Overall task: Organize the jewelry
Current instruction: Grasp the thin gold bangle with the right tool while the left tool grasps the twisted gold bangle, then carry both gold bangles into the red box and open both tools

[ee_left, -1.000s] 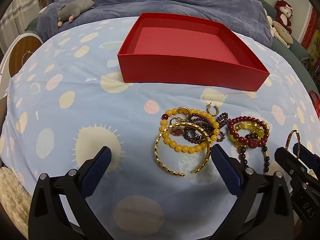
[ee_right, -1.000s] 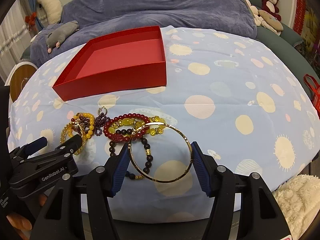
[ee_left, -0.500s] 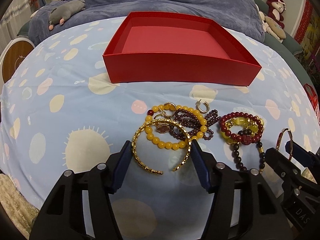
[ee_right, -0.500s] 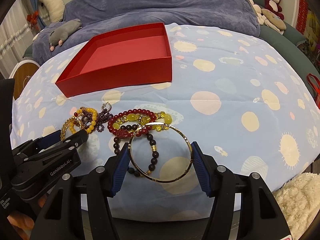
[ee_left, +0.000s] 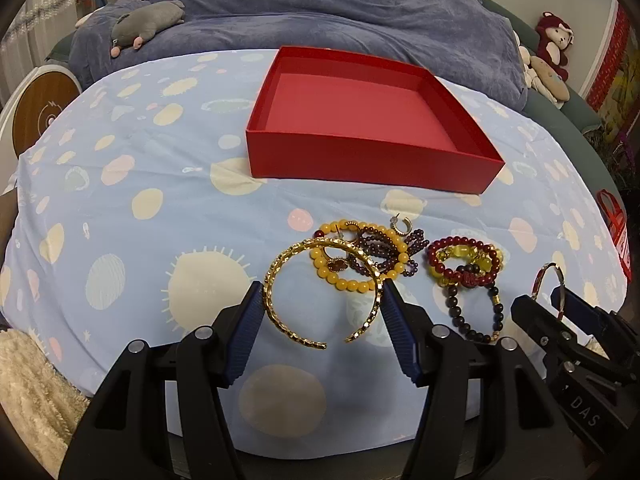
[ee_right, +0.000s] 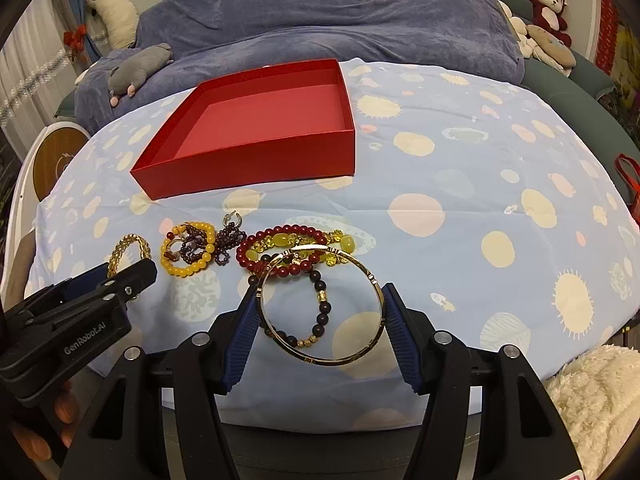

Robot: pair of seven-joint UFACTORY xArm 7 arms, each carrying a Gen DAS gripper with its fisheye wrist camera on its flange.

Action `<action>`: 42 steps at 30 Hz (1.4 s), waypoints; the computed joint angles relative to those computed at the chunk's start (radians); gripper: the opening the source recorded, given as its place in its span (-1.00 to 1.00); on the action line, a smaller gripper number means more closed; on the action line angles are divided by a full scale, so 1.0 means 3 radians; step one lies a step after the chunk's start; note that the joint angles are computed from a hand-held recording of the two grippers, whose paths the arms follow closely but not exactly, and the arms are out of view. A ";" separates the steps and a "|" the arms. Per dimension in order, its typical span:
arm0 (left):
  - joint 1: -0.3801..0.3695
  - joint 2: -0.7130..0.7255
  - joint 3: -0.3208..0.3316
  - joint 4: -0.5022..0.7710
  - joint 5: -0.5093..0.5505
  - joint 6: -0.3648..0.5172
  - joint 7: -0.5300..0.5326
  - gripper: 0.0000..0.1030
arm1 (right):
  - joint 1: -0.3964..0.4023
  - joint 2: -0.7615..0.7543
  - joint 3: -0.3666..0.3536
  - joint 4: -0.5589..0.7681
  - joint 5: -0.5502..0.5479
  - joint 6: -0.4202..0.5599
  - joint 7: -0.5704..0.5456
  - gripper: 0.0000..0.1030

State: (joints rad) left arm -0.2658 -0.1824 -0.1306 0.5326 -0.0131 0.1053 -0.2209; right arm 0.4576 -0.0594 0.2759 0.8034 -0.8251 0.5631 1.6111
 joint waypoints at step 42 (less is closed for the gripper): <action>-0.0051 0.3202 0.0276 0.4649 0.0285 0.1594 0.0387 0.09 | -0.0170 0.2564 -0.0958 0.3491 0.1641 0.0144 -0.2893 0.14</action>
State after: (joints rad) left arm -0.2811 0.7781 -0.0478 1.9272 0.0725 0.5836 -0.1047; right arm 0.4066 0.7099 -0.0115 1.8506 -0.3328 0.6062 0.7433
